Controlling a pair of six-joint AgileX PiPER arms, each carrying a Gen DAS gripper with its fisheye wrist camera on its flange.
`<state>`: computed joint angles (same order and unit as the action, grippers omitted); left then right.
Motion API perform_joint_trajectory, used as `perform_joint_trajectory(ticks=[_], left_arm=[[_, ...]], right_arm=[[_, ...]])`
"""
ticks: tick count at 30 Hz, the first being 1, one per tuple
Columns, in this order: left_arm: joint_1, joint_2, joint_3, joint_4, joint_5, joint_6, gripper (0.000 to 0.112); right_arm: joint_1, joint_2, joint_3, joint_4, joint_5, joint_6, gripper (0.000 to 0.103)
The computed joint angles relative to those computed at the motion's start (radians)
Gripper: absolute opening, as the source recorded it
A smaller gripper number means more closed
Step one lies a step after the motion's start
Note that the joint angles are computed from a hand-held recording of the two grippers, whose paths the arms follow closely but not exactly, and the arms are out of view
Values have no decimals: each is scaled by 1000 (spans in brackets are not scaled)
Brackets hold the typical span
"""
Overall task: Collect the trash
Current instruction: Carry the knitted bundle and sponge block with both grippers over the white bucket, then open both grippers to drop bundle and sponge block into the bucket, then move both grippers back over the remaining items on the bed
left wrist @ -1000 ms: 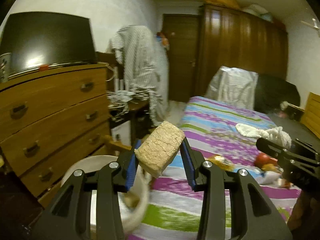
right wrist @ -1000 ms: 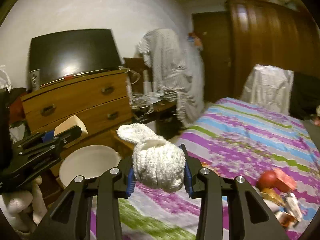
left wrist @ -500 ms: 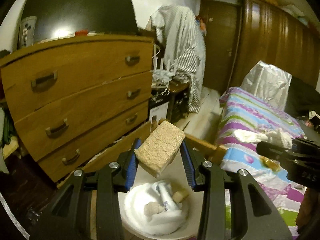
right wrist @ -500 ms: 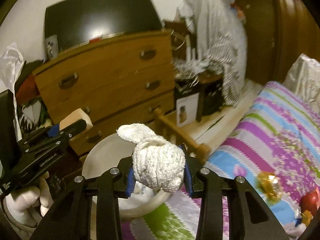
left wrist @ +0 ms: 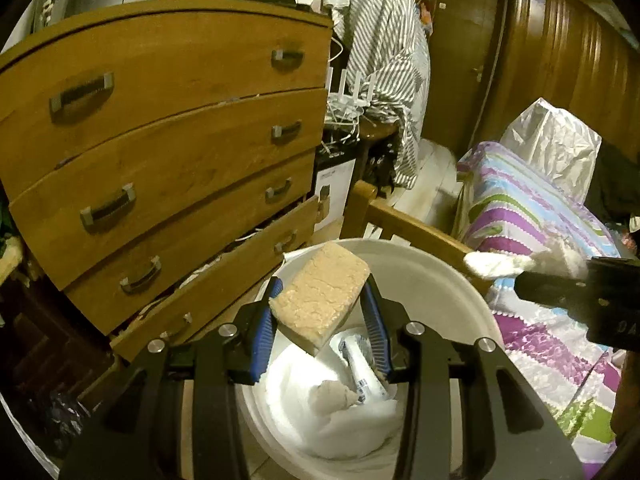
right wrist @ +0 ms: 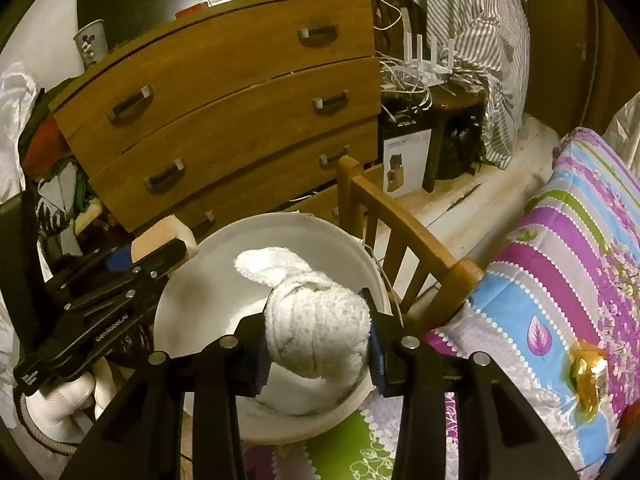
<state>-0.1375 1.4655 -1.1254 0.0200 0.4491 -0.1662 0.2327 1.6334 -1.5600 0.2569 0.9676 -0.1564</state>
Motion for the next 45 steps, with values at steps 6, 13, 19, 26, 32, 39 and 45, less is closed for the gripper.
perform_joint_trajectory(ticks=[6,13,19,26,32,39,45], left_arm=[[-1,18,-5,-18,-4,26,39],[-11,29,-7,-1,-8,7,41],[-11,42,-11,45,-5,-45,56],[-9,41,-6,42,-4,-39,56],[-9,29,-1,37,-4,-32,56],[-30,9,1,63,10,-65,56],[-79,-33,31,57,6,-67,57]], right_arm=[[-13,-3,13,17,-5,-20,40],[-20,-1,19,34,-8,-36,43],[-30,-13,36,51,-25,-38,55],[-46,-36,62,65,-33,-49,55],[-53,-61,76,66,-31,-53,55],[-70,-121,122,100,-43,-81,59],[-147,-329,295,183,-88,-176,68]])
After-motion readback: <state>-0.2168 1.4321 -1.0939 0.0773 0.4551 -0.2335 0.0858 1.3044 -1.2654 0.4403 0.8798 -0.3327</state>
